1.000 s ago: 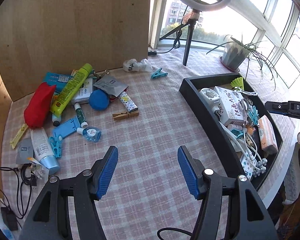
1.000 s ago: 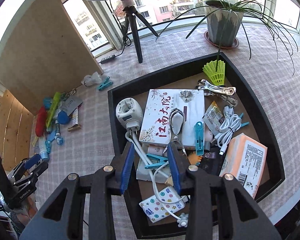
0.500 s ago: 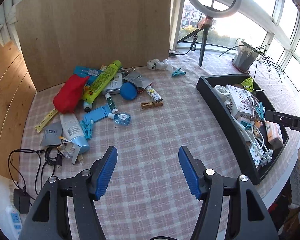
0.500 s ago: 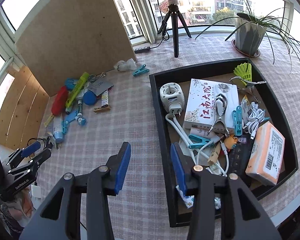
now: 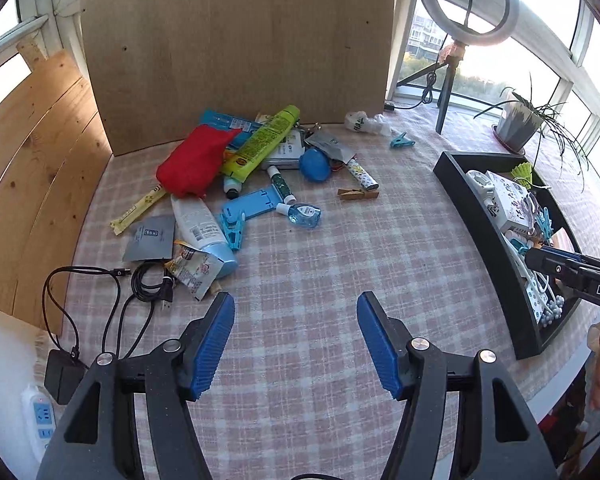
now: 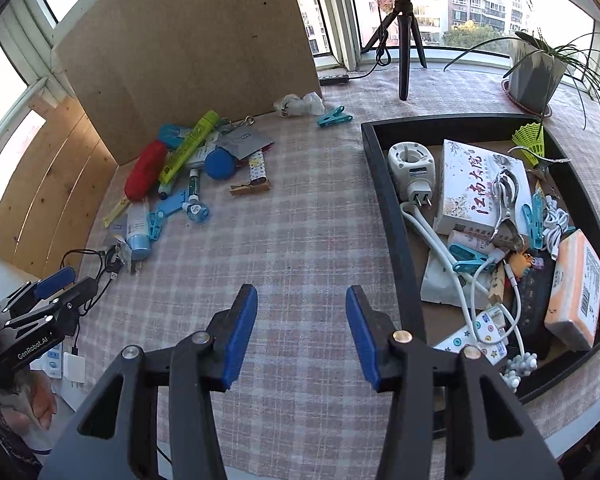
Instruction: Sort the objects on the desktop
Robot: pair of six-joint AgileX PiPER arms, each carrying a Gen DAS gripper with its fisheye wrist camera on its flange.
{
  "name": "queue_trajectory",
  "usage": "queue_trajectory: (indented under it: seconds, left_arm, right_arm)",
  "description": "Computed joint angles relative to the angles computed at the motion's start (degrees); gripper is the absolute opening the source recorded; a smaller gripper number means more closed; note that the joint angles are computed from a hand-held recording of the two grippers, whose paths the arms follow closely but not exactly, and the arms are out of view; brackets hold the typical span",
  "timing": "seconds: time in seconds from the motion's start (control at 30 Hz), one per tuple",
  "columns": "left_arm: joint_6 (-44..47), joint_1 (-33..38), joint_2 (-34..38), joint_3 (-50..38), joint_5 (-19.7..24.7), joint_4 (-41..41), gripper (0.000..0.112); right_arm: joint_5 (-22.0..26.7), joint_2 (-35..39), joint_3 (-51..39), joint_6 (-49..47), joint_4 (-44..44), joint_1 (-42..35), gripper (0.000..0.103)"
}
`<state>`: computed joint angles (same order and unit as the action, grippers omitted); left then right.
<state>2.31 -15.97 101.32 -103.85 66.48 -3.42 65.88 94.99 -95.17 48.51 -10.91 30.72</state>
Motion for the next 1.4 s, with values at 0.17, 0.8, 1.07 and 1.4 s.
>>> queue_trajectory:
  seconds: [0.17,0.8,1.07,1.4]
  left_arm:
    - [1.4,2.6,0.6,-1.6,0.6,-2.0,0.061]
    - [0.0,5.6,3.6,-5.8,2.6,-4.1,0.062]
    - [-0.5,4.7,3.0,-5.1,1.3,-2.9,0.077]
    - [-1.7,4.3,4.2,-6.5,2.7,-1.4,0.077]
  right_arm:
    - [1.6,3.1,-4.4,-0.3,-1.0,1.4,0.045]
    - [2.9,6.7,-8.1,-1.3,-0.8,1.7,0.045]
    - [2.1,6.4,-7.3,-0.8,-0.9,1.7,0.045]
    - [2.4,6.9,-7.5,-0.5,-0.7,1.8,0.046]
